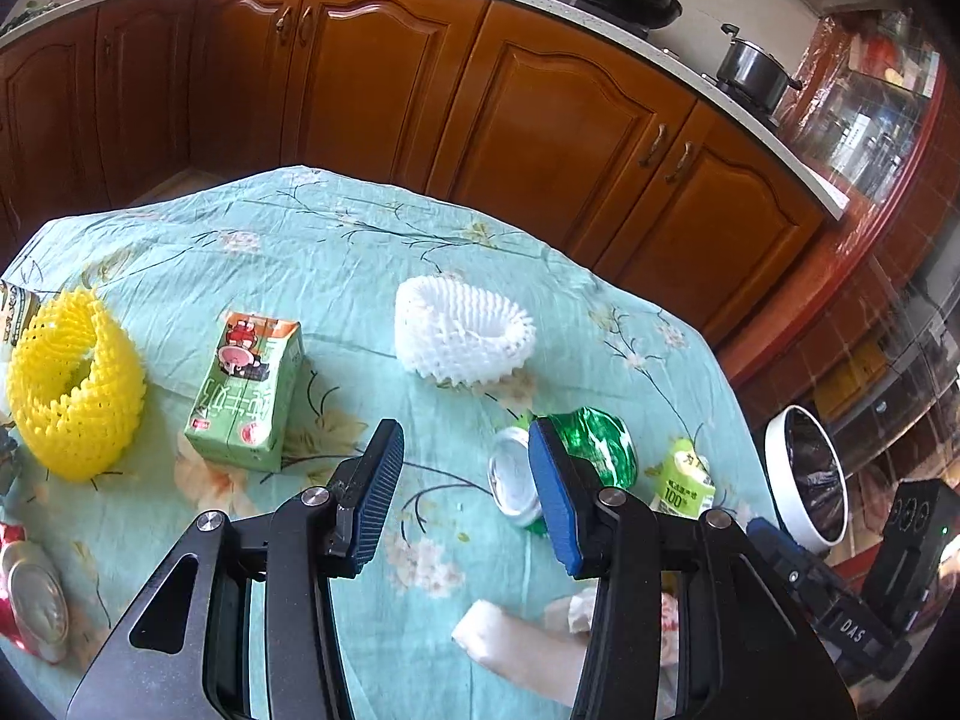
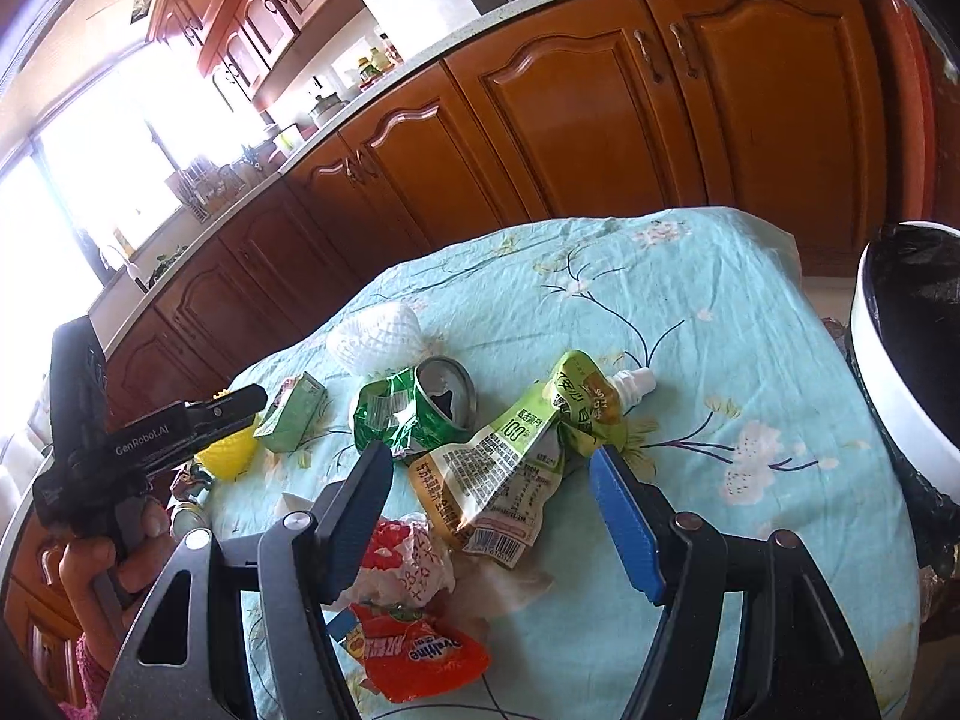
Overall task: Collect trash
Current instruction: 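Move both tools back to the table toward remaining trash, then grasp the white foam net with left tool while right tool grasps green pouch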
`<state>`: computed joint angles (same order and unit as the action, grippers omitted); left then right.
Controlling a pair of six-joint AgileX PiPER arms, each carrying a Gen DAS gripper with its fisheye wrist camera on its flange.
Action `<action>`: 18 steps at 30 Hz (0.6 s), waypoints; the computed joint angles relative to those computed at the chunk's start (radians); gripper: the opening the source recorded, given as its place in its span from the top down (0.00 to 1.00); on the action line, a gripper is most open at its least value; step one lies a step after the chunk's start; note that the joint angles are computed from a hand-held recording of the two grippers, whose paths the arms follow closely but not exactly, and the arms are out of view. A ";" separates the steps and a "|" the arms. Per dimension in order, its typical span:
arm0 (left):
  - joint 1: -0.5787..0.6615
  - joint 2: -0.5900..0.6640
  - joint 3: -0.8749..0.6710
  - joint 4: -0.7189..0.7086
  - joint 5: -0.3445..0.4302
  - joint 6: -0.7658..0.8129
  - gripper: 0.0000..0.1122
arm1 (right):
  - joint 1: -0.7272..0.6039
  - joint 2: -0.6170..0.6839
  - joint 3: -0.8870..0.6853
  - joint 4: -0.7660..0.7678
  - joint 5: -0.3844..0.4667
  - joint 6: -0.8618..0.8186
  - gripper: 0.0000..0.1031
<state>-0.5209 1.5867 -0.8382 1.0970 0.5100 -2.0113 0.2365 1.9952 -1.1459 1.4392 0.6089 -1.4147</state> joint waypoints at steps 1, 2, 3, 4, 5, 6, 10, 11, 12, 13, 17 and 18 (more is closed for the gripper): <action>0.030 0.012 -0.013 -0.016 -0.020 0.030 0.61 | 0.004 0.016 -0.014 -0.009 -0.002 0.023 0.33; 0.058 0.026 -0.030 -0.040 -0.033 0.067 0.61 | 0.007 0.032 -0.027 -0.013 -0.003 0.042 0.33; 0.086 0.042 -0.048 -0.062 -0.047 0.102 0.61 | 0.009 0.046 -0.039 -0.019 -0.004 0.061 0.34; 0.120 0.059 -0.064 -0.083 -0.069 0.143 0.61 | 0.012 0.060 -0.055 -0.032 -0.006 0.089 0.37; 0.147 0.077 -0.081 -0.104 -0.084 0.183 0.62 | 0.015 0.072 -0.068 -0.040 -0.005 0.112 0.39; 0.173 0.103 -0.107 -0.133 -0.086 0.230 0.61 | 0.017 0.088 -0.088 -0.059 -0.001 0.149 0.44; 0.257 0.223 -0.224 -0.280 -0.085 0.457 0.61 | 0.026 0.146 -0.162 -0.127 0.000 0.279 0.49; 0.274 0.254 -0.251 -0.321 -0.084 0.512 0.62 | 0.028 0.157 -0.177 -0.137 -0.004 0.300 0.51; 0.286 0.278 -0.270 -0.356 -0.086 0.557 0.62 | 0.031 0.167 -0.192 -0.150 -0.011 0.323 0.55; 0.294 0.303 -0.291 -0.400 -0.085 0.609 0.66 | 0.034 0.177 -0.207 -0.166 -0.014 0.347 0.61; 0.276 0.334 -0.298 -0.374 -0.090 0.606 0.89 | 0.033 0.201 -0.225 -0.144 0.002 0.326 0.75; 0.266 0.329 -0.292 -0.342 -0.085 0.580 0.90 | 0.036 0.194 -0.214 -0.127 -0.008 0.299 0.76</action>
